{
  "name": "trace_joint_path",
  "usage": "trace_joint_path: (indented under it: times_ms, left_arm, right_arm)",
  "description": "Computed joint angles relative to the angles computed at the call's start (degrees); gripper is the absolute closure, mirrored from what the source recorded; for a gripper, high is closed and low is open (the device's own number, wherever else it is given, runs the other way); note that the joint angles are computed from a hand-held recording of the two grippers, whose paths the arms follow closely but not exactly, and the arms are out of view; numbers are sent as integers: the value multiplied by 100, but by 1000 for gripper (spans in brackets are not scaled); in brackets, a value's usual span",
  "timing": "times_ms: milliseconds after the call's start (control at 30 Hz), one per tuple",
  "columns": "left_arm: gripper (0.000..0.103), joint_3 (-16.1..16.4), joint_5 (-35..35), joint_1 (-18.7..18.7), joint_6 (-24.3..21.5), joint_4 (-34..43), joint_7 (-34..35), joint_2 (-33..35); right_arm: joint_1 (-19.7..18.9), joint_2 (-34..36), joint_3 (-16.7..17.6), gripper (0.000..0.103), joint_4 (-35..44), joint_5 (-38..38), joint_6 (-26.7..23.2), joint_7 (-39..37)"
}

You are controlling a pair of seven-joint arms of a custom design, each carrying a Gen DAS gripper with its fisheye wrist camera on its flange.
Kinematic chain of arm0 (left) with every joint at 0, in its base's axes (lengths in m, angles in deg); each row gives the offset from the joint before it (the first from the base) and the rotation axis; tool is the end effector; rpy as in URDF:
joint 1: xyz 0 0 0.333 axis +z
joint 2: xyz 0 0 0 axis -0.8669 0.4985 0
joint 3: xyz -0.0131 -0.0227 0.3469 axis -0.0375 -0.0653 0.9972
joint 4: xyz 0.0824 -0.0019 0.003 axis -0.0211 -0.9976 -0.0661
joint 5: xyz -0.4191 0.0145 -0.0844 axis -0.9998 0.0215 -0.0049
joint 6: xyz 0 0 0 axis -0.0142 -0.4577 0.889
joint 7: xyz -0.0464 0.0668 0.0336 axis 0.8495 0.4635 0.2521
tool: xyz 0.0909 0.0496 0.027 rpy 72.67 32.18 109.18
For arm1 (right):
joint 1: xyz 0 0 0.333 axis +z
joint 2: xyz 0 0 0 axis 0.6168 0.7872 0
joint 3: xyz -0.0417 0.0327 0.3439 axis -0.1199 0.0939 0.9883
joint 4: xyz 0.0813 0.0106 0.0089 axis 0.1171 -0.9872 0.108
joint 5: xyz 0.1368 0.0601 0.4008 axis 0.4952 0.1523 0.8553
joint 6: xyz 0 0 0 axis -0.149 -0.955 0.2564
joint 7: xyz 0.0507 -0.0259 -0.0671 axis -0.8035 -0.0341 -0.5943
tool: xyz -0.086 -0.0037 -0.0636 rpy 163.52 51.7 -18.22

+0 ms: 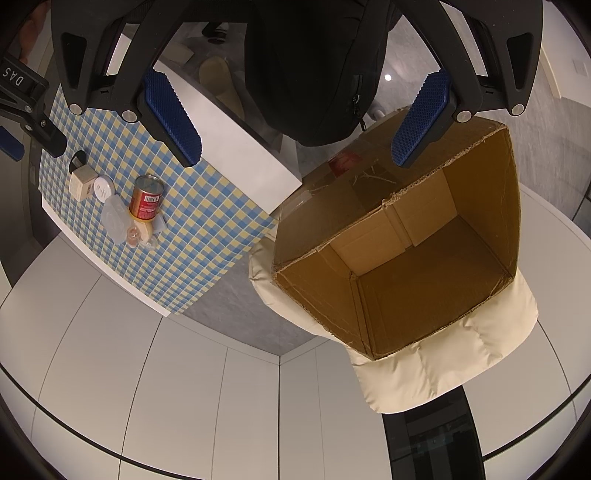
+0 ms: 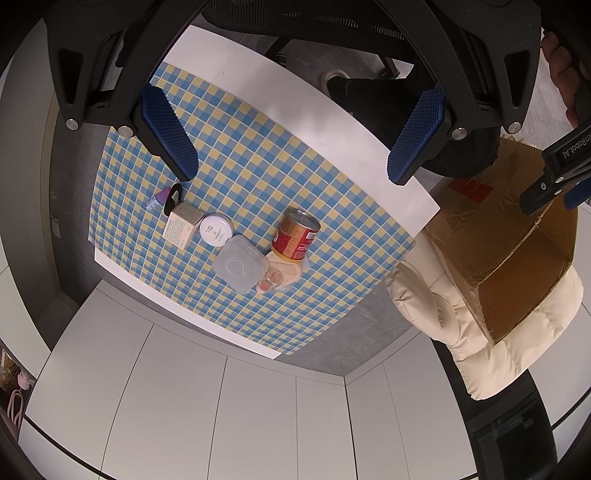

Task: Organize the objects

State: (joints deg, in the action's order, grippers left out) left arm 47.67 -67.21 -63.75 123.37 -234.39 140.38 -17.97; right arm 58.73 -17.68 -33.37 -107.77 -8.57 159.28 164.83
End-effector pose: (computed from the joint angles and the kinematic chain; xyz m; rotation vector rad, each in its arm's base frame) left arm 0.4493 -0.1444 0.4719 -1.7231 2.0910 -0.5787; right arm 0.3766 0.2370 0.4762 -1.5759 2.2799 -0.6103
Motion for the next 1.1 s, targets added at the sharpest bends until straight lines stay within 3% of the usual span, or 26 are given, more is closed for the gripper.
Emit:
trace_joint_path:
  times_ms: [1100]
  left_arm:
    - [1,-89,-36,-274,-2,87,111,76]
  right_arm:
    - [-67,-411,-29,0,-275,81,-195,58]
